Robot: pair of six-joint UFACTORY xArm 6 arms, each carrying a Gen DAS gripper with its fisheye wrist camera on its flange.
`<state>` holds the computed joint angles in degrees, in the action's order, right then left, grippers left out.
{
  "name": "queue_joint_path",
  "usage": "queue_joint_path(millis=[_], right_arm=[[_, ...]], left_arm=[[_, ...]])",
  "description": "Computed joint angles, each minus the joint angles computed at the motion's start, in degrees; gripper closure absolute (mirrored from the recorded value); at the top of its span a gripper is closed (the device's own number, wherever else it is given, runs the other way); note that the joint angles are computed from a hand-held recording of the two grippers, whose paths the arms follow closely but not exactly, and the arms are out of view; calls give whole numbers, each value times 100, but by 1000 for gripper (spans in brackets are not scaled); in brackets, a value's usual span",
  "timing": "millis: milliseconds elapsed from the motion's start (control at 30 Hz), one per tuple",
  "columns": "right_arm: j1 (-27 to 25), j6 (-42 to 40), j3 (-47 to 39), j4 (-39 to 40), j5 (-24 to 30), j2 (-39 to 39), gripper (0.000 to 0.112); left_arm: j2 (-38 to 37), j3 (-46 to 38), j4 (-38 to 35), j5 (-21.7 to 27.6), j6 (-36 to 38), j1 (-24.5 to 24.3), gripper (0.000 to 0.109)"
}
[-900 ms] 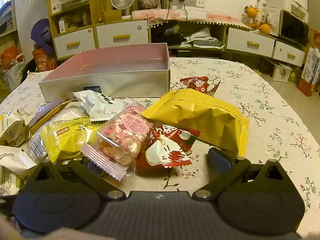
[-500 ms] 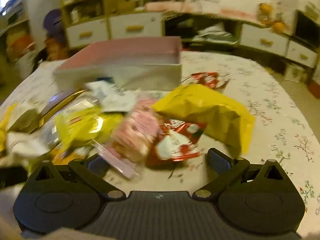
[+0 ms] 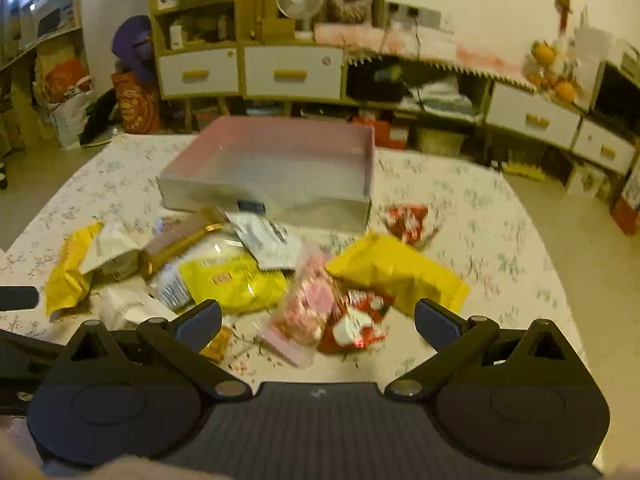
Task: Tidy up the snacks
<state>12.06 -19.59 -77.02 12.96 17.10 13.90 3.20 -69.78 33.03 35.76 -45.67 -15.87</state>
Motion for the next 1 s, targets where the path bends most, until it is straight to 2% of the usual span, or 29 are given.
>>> queue_joint_path(millis=[467, 1000], right_arm=[[-23, 632, -178, -701, 236, 88, 9], [-20, 585, -216, -538, 405, 56, 9]], left_arm=[[6, -85, -32, 55, -20, 8, 6], [18, -105, -48, 53, -57, 34, 6]])
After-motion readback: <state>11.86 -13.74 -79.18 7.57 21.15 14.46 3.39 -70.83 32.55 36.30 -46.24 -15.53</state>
